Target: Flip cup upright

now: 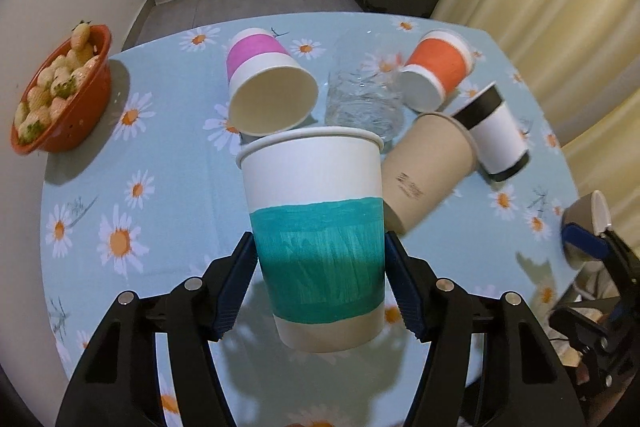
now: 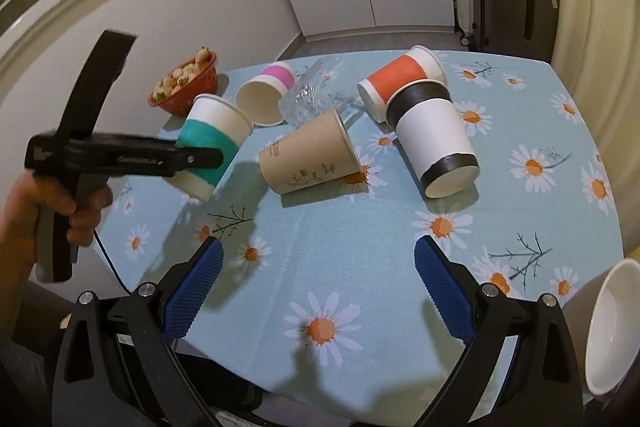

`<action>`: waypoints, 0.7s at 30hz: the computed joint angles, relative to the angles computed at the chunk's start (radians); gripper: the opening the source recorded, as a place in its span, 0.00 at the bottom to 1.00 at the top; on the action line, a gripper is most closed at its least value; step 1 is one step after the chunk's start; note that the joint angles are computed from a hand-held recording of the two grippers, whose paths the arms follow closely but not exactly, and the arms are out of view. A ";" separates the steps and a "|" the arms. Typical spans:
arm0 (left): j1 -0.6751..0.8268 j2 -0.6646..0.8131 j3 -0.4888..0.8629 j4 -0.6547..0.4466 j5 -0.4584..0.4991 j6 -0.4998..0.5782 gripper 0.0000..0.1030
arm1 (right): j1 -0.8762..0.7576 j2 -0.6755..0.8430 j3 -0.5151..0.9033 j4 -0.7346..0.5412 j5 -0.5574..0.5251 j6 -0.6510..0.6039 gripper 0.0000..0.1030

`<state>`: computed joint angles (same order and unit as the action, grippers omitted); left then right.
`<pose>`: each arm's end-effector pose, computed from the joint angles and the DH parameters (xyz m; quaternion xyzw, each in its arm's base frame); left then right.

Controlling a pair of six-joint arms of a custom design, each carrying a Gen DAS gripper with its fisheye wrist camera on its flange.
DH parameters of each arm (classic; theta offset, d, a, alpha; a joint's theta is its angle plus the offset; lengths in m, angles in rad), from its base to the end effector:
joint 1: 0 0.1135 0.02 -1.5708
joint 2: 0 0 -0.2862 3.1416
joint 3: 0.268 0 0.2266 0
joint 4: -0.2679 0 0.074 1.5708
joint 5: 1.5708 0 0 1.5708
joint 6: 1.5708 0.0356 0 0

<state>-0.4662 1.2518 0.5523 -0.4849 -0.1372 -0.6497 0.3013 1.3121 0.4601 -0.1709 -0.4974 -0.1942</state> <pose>0.1605 -0.0753 0.1893 -0.1028 0.9738 -0.0444 0.1982 0.1771 0.0728 0.1754 -0.2934 0.8883 0.2507 0.2492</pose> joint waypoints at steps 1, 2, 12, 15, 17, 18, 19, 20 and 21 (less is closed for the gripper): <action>-0.027 -0.017 0.009 -0.028 -0.010 -0.031 0.60 | -0.015 -0.015 0.000 -0.018 -0.018 0.001 0.92; -0.060 -0.036 0.017 -0.053 -0.024 -0.066 0.60 | -0.030 -0.026 0.003 -0.037 -0.038 0.002 0.92; -0.371 -0.129 0.001 -0.125 -0.091 -0.434 0.60 | -0.253 -0.181 -0.012 -0.273 -0.261 -0.081 0.92; -0.478 -0.092 -0.006 -0.096 -0.120 -0.548 0.60 | -0.368 -0.162 -0.022 -0.365 -0.322 -0.194 0.92; -0.530 -0.064 -0.009 -0.077 -0.134 -0.602 0.60 | -0.424 -0.153 -0.028 -0.406 -0.336 -0.253 0.92; -0.562 -0.037 -0.017 -0.044 -0.138 -0.639 0.60 | -0.453 -0.140 -0.029 -0.432 -0.346 -0.289 0.92; -0.580 -0.023 -0.027 -0.016 -0.145 -0.664 0.60 | -0.475 -0.130 -0.029 -0.455 -0.353 -0.321 0.92; -0.607 0.002 -0.036 0.012 -0.161 -0.700 0.60 | -0.496 -0.121 -0.031 -0.473 -0.358 -0.350 0.92; -0.625 0.027 -0.038 0.029 -0.169 -0.723 0.60 | -0.509 -0.115 -0.033 -0.480 -0.361 -0.366 0.92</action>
<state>-1.0914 1.2787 0.5141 -0.4562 -0.3066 -1.3731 -0.2081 1.1975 0.4276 -0.6511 -0.8581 -0.5607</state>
